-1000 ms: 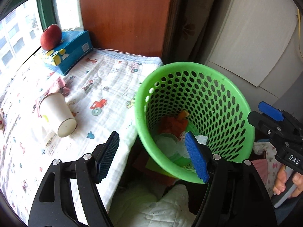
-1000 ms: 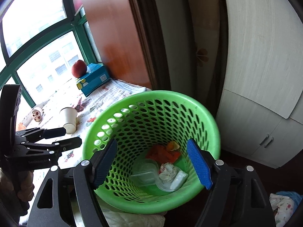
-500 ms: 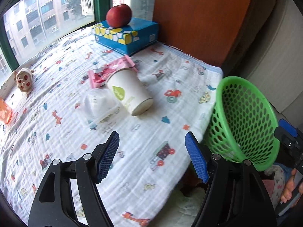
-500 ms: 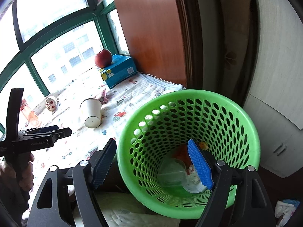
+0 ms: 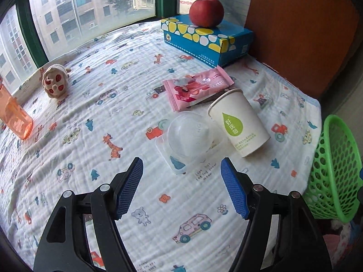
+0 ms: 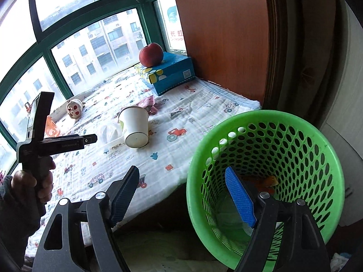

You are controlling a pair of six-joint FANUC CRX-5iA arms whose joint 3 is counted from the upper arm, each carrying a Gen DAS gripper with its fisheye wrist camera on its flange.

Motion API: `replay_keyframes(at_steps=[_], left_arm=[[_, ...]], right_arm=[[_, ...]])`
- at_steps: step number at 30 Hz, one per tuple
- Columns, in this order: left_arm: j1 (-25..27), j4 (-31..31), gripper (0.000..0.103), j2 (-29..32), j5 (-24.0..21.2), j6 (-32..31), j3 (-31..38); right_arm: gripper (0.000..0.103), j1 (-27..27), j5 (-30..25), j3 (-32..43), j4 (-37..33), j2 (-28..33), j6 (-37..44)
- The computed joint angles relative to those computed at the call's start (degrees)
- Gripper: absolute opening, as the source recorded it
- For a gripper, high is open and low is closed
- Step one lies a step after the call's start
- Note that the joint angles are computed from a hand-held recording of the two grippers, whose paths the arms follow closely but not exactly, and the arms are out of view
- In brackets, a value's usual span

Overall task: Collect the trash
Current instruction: 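Withdraw both tools from the basket back toward the table, then grasp the clear dome lid with the left tool while the right tool approaches the white paper cup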

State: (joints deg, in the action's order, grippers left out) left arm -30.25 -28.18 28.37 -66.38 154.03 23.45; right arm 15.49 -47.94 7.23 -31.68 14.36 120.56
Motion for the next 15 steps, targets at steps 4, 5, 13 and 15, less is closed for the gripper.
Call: replay_keyframes(at_steps=[4,5,13,15], left_arm=[[1.12,0.96,0.07,1.0,0.82,-1.61,0.42],[1.32,1.09,0.07,1.23,1.21,-2.01,0.56],[2.59,1.54,0.071,4.55,0.1,-4.53,3.94],[3.03,2.07,0.071,5.03,0.15,-4.79,4.15]], right_arm=[[0.075,1.26,-0.45,0.78,0.74,1.09,-0.75],[0.075,1.49,-0.54,1.01,0.85,1.38,-0.95],[0.075,2.63,-1.41,2.77,1.59,3.39,-2.26],[0.075,2.74,-1.77,3.32,1.76,4.0,-2.55]])
